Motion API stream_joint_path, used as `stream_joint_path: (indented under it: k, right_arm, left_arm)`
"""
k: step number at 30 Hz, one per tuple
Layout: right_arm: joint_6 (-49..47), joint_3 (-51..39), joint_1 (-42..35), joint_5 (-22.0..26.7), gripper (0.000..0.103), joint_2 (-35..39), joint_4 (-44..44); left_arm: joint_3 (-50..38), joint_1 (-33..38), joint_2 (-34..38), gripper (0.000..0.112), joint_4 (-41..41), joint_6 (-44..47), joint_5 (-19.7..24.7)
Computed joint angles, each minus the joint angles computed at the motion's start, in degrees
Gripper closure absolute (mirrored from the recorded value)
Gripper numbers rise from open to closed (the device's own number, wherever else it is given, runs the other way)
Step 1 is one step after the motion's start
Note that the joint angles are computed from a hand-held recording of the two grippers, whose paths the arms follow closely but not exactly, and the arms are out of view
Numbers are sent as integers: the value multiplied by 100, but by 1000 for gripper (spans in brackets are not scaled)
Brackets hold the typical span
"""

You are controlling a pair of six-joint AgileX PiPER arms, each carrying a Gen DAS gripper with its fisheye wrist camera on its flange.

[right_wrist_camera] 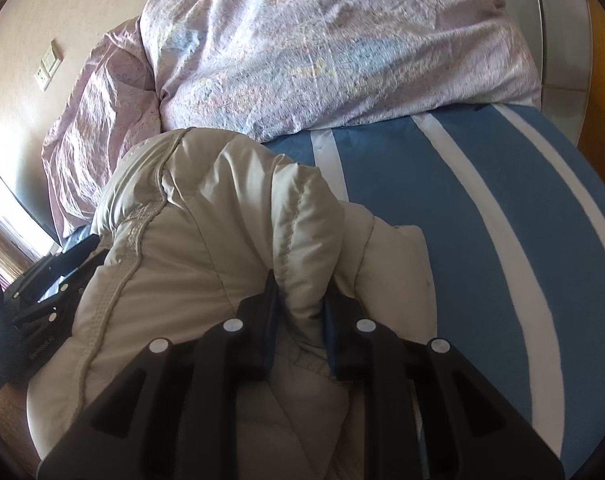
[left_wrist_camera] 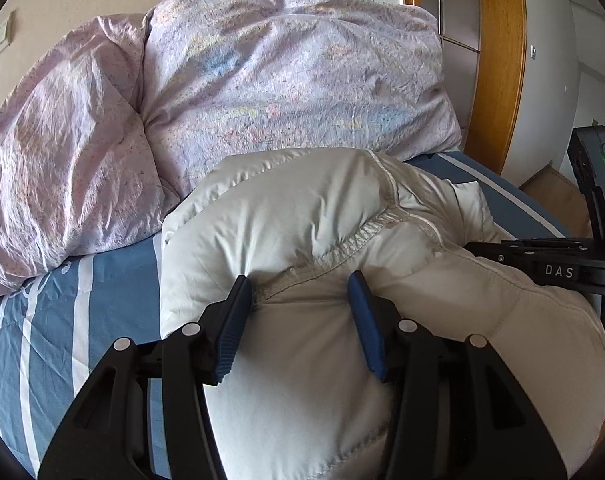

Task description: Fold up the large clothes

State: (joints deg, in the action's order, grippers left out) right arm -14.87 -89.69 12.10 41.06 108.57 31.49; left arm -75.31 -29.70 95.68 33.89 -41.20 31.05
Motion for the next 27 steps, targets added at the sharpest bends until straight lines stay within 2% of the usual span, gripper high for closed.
stream_joint_path:
  k: [3,6,10,12,15,18,20,27]
  right_arm:
    - [182,-16,36,-7,83,-38,-138]
    - [1106,-200,146,106,78,-282,-1080]
    - [2372,3,414,-532,74,-971,-2489]
    - [2230,-181,499,-476,74,-914,-2392]
    - [2228,-879,769,122,74,-290,-2658]
    - [2377,-1171,756,427,76,176,-2707]
    - [2190,-987,649,293,76,198,-2343]
    - [2203,-461,714,-261,76,116,-2518]
  left_arm:
    - [24,21,29,61,36,-43,-38]
    - [44,-33,15,61,189,-85,42]
    - [-61,-43,55,61,100,20,154]
    - [-52,-41,49,61,99,12,145]
    - [-32,-60,37,61,166,-77,136]
    - [-6,-59,20,61,207,-146,95]
    - [-10,-54,25,61,201,-166,71]
    - [69,-153,54,61,697,-701,30]
